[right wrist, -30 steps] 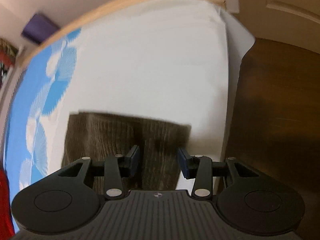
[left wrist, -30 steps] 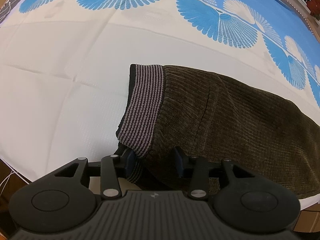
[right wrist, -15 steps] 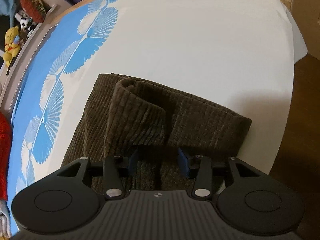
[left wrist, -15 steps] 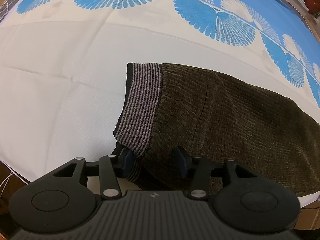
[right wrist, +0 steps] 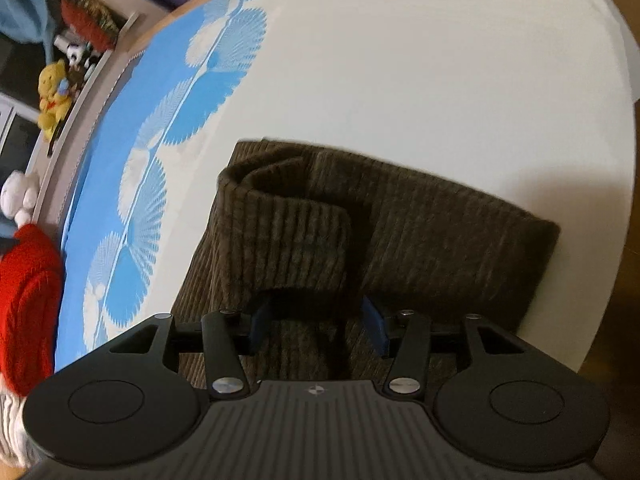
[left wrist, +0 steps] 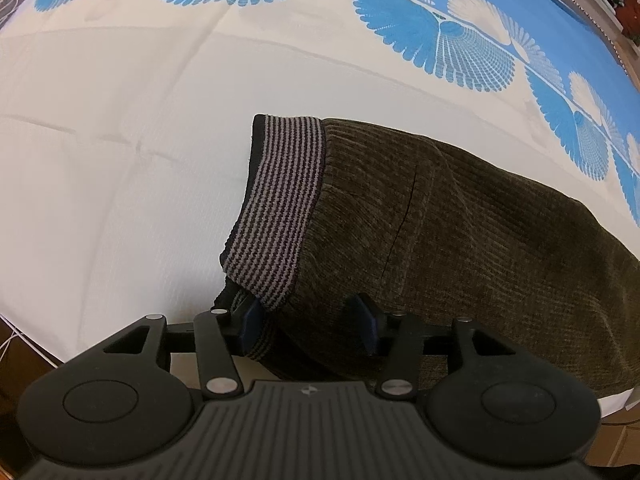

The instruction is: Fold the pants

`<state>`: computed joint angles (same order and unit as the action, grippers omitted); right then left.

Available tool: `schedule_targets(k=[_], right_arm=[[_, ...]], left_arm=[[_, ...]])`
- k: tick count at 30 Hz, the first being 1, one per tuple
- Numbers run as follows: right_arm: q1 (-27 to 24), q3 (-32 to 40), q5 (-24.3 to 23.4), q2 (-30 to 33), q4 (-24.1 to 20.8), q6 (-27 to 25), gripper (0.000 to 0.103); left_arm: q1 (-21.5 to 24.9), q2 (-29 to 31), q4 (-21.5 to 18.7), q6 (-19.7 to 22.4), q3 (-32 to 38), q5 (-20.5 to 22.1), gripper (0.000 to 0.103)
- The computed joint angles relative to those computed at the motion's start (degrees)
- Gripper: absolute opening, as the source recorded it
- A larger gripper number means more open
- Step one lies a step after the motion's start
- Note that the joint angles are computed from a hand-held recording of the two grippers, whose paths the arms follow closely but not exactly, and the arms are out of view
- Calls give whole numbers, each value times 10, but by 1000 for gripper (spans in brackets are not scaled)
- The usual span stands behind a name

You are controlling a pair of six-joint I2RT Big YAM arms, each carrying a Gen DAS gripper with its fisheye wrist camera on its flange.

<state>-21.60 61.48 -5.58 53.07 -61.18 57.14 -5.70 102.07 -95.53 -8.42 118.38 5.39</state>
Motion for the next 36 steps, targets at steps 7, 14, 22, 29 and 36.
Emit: schedule_targets(k=[7, 14, 22, 29, 36], right_arm=[[8, 6, 19, -12, 1, 8, 6], [41, 38, 129, -71, -24, 57, 2], [9, 60, 152, -27, -228, 84, 3], [41, 84, 263, -26, -240, 95, 7], [92, 75, 171, -17, -93, -79, 31]], left_arm=[[1, 2, -1, 5, 3, -19, 31], [5, -23, 19, 17, -13, -15, 17], [-6, -32, -12, 107, -30, -53, 22], [-11, -70, 92, 95, -41, -98, 31], [-25, -87, 131, 148, -55, -19, 31]])
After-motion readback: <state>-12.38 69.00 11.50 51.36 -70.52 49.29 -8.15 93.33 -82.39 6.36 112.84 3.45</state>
